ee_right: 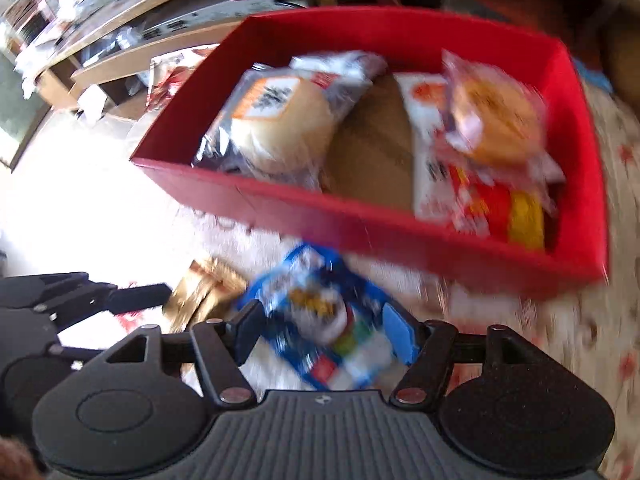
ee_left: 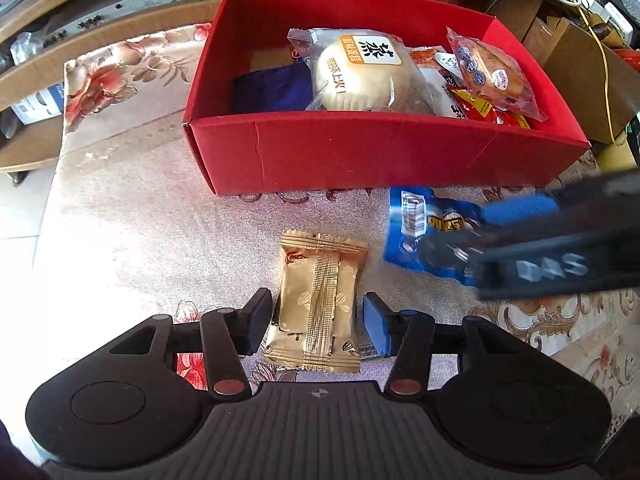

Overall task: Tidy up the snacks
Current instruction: 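Grasp the blue snack bag with the right gripper while the left grasps the gold cake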

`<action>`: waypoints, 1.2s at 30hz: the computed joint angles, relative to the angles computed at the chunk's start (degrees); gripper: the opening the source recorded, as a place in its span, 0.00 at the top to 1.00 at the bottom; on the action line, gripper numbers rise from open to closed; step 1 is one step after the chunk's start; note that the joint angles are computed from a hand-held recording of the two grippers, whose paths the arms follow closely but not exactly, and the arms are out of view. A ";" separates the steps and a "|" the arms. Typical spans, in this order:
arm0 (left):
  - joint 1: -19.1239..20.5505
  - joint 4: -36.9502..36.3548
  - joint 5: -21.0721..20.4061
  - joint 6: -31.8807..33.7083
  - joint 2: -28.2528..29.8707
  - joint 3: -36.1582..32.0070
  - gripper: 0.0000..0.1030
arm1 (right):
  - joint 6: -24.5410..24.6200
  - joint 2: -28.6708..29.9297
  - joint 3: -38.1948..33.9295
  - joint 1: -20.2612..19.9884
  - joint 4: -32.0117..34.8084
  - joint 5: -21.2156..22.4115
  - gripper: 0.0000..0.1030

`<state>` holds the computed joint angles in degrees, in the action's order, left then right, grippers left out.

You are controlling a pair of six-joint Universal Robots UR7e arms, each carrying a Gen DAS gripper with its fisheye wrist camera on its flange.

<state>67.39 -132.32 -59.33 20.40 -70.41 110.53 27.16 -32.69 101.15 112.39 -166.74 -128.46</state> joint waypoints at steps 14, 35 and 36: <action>-0.30 1.04 0.30 0.90 -0.79 0.41 0.37 | -16.16 2.42 -5.18 2.80 6.78 -8.44 0.38; -0.52 2.32 1.85 5.33 -1.89 1.61 0.17 | -22.26 5.10 -6.62 2.54 6.67 -8.53 0.42; -0.37 2.28 1.90 5.18 -1.84 1.44 0.17 | -21.86 5.43 -6.85 2.82 6.62 -9.25 0.45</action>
<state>67.02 -130.04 -57.43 25.58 -72.25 111.97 5.30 -27.26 94.30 115.22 -160.12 -137.70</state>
